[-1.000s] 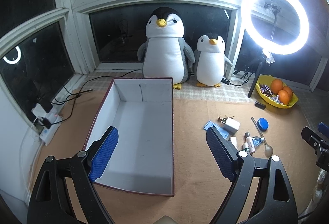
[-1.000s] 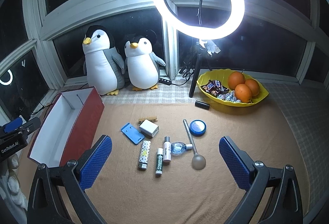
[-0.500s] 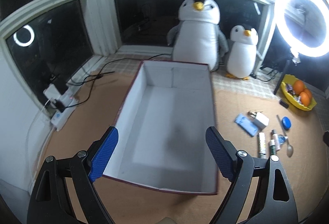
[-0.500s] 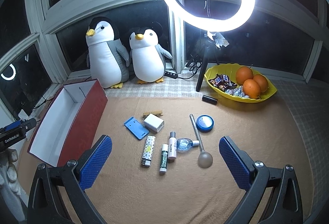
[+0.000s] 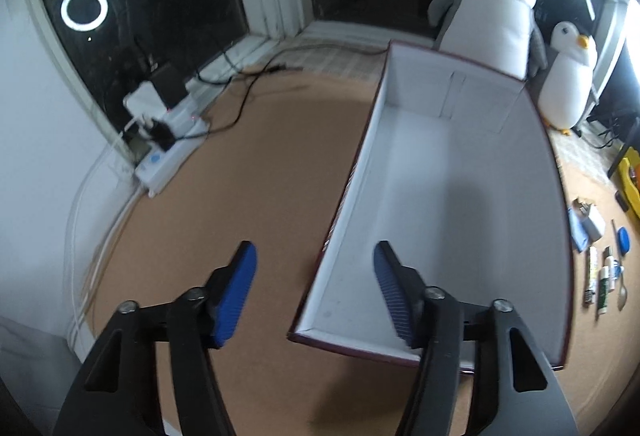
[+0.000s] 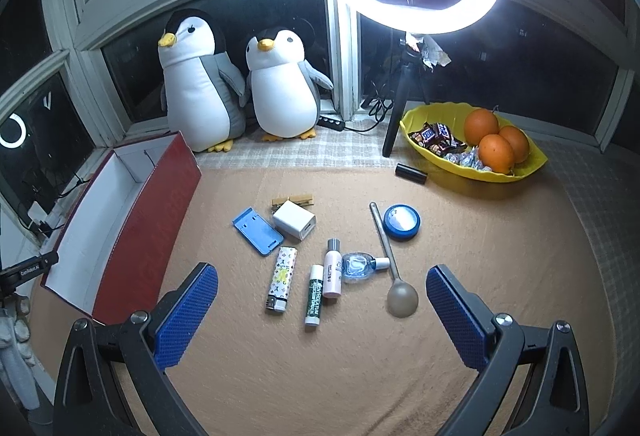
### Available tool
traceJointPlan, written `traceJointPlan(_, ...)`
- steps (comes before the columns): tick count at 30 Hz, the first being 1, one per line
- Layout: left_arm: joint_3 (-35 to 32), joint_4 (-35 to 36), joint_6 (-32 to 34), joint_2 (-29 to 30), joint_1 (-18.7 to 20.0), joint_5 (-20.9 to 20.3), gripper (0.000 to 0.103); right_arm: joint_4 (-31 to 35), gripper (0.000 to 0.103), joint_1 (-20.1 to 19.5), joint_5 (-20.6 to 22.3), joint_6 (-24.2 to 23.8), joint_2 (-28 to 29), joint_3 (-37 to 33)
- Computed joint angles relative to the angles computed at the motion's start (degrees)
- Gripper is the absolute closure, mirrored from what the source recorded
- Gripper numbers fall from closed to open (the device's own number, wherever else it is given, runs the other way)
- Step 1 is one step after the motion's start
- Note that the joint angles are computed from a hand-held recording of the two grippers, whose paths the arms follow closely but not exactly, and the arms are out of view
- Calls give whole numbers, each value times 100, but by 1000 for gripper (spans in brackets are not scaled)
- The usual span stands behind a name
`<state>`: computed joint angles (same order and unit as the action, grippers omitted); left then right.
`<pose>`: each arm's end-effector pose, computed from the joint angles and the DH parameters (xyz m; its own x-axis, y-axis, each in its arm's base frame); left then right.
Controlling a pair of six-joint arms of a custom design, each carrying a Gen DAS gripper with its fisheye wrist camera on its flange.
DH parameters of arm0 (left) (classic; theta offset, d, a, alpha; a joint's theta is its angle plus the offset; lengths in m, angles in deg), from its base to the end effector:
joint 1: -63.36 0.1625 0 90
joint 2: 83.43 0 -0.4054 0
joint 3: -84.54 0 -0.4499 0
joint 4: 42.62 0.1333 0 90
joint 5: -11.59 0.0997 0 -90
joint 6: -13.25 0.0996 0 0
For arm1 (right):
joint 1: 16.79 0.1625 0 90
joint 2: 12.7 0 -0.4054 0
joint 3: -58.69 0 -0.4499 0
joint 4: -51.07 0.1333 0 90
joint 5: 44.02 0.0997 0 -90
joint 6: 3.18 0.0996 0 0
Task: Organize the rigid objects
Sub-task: 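Move the left tool to the box rim and pinch the box wall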
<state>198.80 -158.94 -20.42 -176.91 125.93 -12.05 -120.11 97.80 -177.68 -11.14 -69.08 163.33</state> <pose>-0.0306 -0.5464 0.3774 -0.5843 -0.4014 -0.7053 0.1617 0.7941 -0.5859 0.3278 -0.5613 0.1581 -0.7578 -0.0660 0.6492 -0.4587 0.7615 -0.4580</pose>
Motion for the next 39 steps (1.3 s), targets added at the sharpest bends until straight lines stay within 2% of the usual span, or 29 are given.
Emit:
traceJointPlan(6,-24,-32,3,94,165,-103,66,80,0,-118,-24,64,-25,41)
traceJointPlan(11,10,-132,35,116,196,-29,81,189,0,-245,-123,164,-69,101)
traceJointPlan(17,46,-369,250,151,226,-67,89,227,0,-433,-191,199,-84,162)
traceJointPlan(21,75,-493,359,175,232,-22,89,379,3,-602,-227,205,-35,90)
traceJointPlan(25,91,-552,427,177,239,-2,89,509,14,-772,-333,135,75,-65)
traceJointPlan(27,89,-544,439,190,238,24,89,666,22,-877,-383,134,141,-200)
traceJointPlan(29,83,-518,440,193,238,32,89,895,36,-1000,-282,248,140,-306)
traceJointPlan(39,25,-174,210,216,211,109,88,1397,38,-1357,119,618,396,-949)
